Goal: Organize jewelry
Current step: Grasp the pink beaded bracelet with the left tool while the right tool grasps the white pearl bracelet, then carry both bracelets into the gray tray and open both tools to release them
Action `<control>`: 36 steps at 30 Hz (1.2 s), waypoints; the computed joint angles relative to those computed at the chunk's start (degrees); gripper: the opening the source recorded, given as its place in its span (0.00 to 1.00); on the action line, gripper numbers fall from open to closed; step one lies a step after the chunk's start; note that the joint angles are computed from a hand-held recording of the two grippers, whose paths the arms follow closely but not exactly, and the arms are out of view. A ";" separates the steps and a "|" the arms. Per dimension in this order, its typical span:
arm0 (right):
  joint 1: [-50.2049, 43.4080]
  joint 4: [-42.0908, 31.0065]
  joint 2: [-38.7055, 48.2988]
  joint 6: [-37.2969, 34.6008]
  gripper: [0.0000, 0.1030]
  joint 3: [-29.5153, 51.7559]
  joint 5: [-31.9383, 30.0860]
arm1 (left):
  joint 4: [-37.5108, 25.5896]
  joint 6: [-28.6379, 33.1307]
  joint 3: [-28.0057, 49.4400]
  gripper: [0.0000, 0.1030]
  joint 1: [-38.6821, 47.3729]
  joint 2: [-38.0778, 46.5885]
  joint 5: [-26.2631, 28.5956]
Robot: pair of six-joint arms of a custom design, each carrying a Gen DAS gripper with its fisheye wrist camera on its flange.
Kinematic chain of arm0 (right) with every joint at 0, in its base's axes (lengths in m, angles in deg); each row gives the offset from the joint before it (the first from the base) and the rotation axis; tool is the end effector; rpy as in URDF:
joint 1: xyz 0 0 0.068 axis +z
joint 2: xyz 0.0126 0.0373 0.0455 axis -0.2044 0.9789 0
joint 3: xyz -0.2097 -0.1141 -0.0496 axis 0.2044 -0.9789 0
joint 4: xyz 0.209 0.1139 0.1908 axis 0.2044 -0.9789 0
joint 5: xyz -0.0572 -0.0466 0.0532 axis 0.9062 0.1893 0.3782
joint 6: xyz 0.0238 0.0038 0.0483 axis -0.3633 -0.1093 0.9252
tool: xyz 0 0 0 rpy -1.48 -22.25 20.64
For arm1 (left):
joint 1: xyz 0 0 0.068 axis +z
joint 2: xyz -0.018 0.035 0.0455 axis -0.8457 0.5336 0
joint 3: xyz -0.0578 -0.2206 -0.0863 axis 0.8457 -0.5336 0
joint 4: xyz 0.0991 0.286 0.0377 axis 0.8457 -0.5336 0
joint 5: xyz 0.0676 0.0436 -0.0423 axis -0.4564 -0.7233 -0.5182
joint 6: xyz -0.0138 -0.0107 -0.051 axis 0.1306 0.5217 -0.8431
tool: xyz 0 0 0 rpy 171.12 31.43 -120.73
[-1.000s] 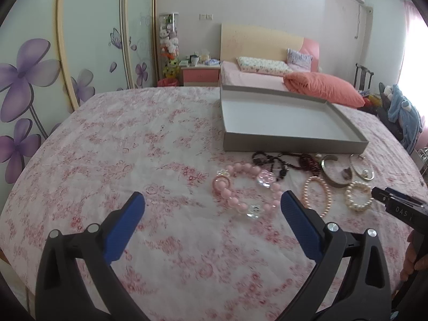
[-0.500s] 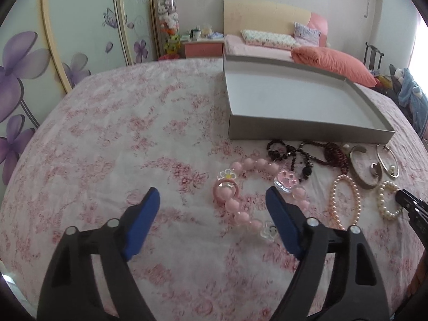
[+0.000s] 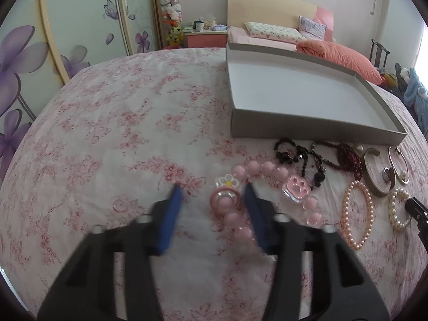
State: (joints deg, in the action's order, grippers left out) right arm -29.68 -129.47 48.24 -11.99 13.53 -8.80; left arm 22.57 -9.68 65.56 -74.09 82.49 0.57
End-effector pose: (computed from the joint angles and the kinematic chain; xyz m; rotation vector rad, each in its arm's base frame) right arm 0.1860 -0.0555 0.1919 0.2514 2.4556 -0.0134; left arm 0.2553 -0.0690 0.1807 0.0499 2.4812 -0.0035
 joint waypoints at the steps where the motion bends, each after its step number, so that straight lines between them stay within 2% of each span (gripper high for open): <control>1: -0.46 -0.10 -0.06 -0.15 0.11 -0.03 -0.59 | -0.05 0.05 -0.23 0.24 0.13 -0.43 0.44; 5: -3.58 -1.00 0.62 -0.55 0.10 0.62 -5.47 | -0.92 -0.27 -0.64 0.22 0.73 -1.98 1.94; 19: -9.54 -3.82 -11.83 -0.48 0.10 1.75 -19.69 | -5.69 -0.75 -5.38 0.22 -0.47 -21.87 4.79; 25: -8.93 -3.69 -13.29 0.54 0.10 2.34 -20.07 | -7.38 -1.31 -5.88 0.22 -4.90 -27.41 1.79; 29: -8.56 -3.58 -13.16 0.80 0.10 2.57 -19.90 | -7.79 -1.71 -5.69 0.22 -7.69 -28.45 -0.99; 36: -7.31 -3.33 -13.56 1.07 0.10 2.85 -19.41 | -7.58 -1.56 -4.76 0.22 -9.07 -27.82 -2.12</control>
State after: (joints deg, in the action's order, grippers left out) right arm -36.99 -132.79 34.68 -10.92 16.39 -28.21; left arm 14.99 -11.24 60.80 -83.17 54.67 -1.54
